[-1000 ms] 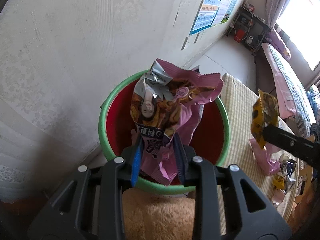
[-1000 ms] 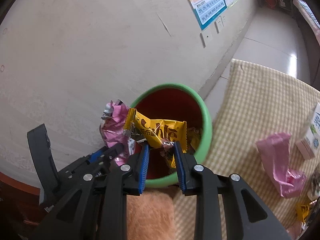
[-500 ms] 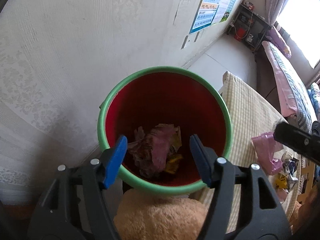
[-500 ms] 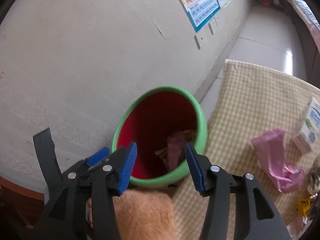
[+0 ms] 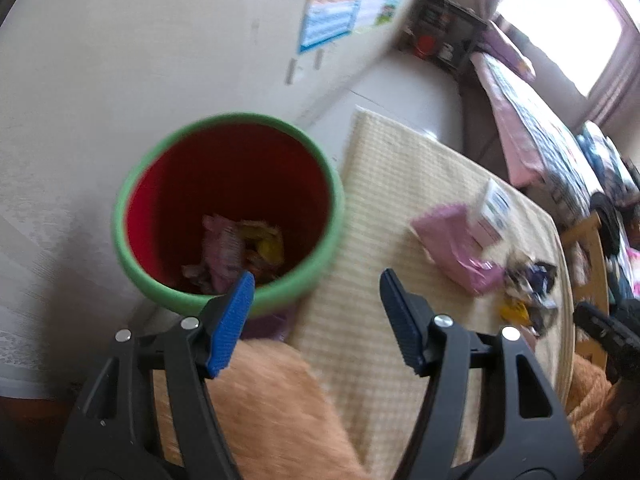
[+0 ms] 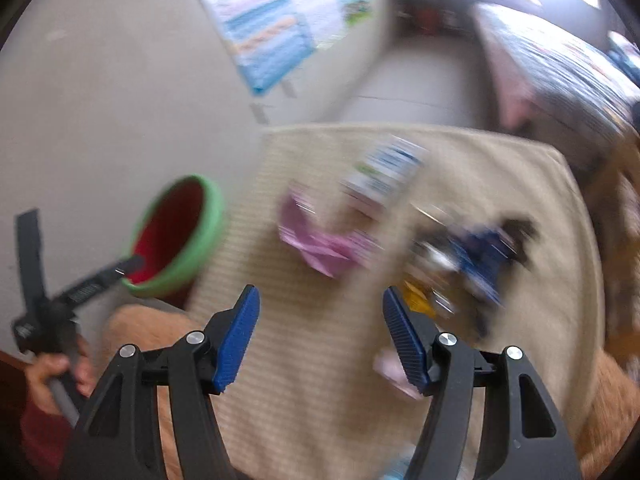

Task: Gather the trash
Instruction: 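Move both open tools back over the table, then grasp the pink-and-white wrapper with the right tool while the left tool grasps the purple bag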

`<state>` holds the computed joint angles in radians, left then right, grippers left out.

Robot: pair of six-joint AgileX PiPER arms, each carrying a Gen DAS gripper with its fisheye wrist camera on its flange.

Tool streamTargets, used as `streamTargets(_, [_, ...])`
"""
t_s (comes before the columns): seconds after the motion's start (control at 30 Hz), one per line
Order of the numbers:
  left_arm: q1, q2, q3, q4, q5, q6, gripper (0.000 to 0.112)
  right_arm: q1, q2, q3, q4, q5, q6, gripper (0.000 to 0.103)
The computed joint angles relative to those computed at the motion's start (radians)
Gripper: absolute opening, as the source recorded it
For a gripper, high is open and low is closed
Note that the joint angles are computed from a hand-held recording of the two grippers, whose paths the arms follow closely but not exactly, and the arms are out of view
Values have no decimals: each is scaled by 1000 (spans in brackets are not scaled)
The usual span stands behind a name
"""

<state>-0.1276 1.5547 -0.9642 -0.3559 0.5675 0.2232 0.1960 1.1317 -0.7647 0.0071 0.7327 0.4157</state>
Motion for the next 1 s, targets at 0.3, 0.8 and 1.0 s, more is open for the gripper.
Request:
streamTargets(0.3, [-248,-1,36,88,-7,-131,62,-365,-123,266,259,2,-288,62])
streamTargets(0.8, [-381,119,-78,102,2,-215,62,-565,-18,381,602,-134,-687,30])
streamTargets(1.0, [-424,301,-247,185,-55,-399,59,-590,-269,466,429,-17,-568,31])
